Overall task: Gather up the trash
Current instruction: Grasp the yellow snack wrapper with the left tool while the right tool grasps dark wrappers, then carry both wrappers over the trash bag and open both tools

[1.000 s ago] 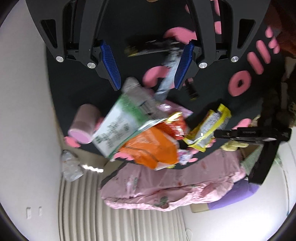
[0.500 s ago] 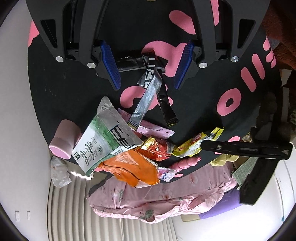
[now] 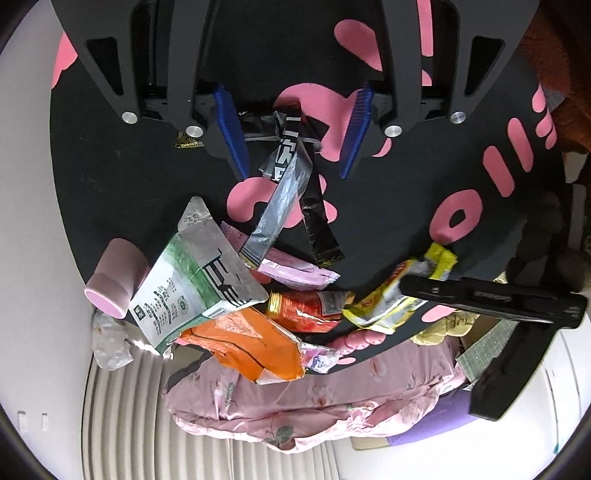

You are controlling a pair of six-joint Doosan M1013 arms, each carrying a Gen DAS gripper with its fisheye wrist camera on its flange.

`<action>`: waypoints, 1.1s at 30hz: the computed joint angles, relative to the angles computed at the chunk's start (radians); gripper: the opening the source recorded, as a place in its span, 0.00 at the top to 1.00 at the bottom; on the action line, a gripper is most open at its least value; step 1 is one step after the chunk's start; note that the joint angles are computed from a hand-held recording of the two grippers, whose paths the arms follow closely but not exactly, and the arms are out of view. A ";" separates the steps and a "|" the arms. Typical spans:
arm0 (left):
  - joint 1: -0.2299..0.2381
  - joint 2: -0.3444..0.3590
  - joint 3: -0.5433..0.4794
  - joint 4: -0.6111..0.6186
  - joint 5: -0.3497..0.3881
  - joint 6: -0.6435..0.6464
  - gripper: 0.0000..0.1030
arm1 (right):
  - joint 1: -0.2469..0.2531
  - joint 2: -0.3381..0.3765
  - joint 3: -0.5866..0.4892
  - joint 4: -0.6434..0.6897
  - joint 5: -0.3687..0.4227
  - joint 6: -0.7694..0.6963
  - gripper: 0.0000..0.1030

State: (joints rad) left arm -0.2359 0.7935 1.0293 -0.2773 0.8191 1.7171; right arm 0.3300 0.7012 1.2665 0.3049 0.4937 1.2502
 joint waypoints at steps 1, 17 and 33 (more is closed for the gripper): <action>-0.001 -0.003 0.005 0.002 -0.001 -0.001 0.58 | -0.001 0.002 -0.002 0.008 0.004 -0.006 0.67; -0.009 -0.071 0.109 -0.059 -0.052 0.090 0.59 | -0.002 -0.032 0.019 -0.042 -0.062 0.056 0.79; 0.026 -0.152 0.226 -0.137 -0.188 0.128 0.59 | 0.024 -0.031 -0.039 -0.155 -0.089 0.161 0.79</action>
